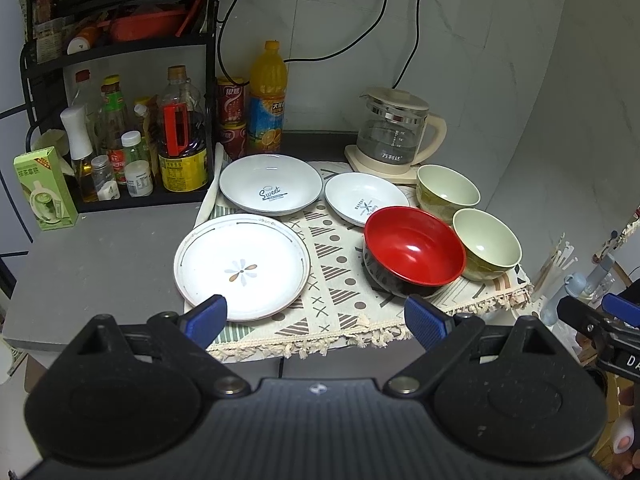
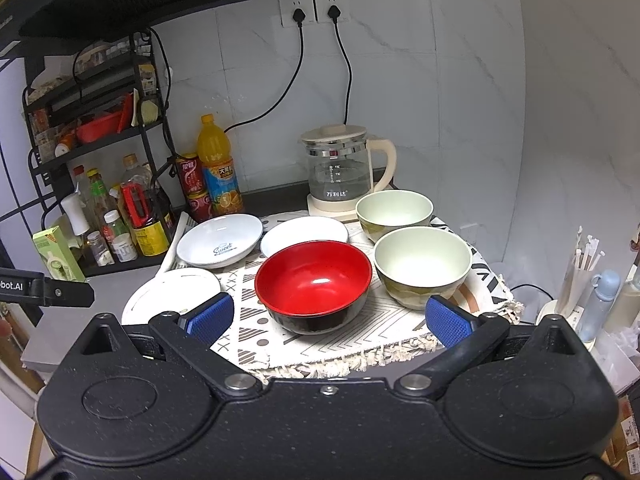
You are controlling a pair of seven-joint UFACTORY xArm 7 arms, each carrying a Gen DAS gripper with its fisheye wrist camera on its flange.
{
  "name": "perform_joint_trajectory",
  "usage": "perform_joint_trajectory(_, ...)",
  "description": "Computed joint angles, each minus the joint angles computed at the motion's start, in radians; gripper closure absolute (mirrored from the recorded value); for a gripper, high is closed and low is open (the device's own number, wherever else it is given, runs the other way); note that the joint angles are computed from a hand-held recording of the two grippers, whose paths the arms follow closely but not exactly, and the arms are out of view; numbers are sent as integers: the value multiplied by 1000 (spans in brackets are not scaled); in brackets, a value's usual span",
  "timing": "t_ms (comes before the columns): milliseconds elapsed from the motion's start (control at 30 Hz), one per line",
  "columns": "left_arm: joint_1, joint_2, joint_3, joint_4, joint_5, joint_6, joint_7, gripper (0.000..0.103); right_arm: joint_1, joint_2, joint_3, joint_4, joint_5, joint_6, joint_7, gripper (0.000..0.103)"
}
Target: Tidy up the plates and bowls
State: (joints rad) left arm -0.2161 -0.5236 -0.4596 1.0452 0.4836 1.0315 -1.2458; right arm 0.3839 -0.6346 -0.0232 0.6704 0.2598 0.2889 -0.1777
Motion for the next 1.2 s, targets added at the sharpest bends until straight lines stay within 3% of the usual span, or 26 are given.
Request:
perform_joint_trajectory(367,8,75,34,14,14,-41,3,9,28,127,-61,73,57,-6,-79,0)
perform_joint_trajectory(700,-8,251,93,116,83,-95,-15,9,-9,311,-81,210,174,17,-188,1)
perform_joint_trajectory(833,-36,346,131,187,114,-119,-20,9,-63,399,-65,288,216,44,-214,5)
perform_joint_trajectory(933,-65,426,172,251,113,-160,3,10,-112,462,-47,348,225,77,-223,17)
perform_joint_trajectory(1200,-149,658,270,496,92,-176,109,11,-235,618,23,497,200,142,-179,18)
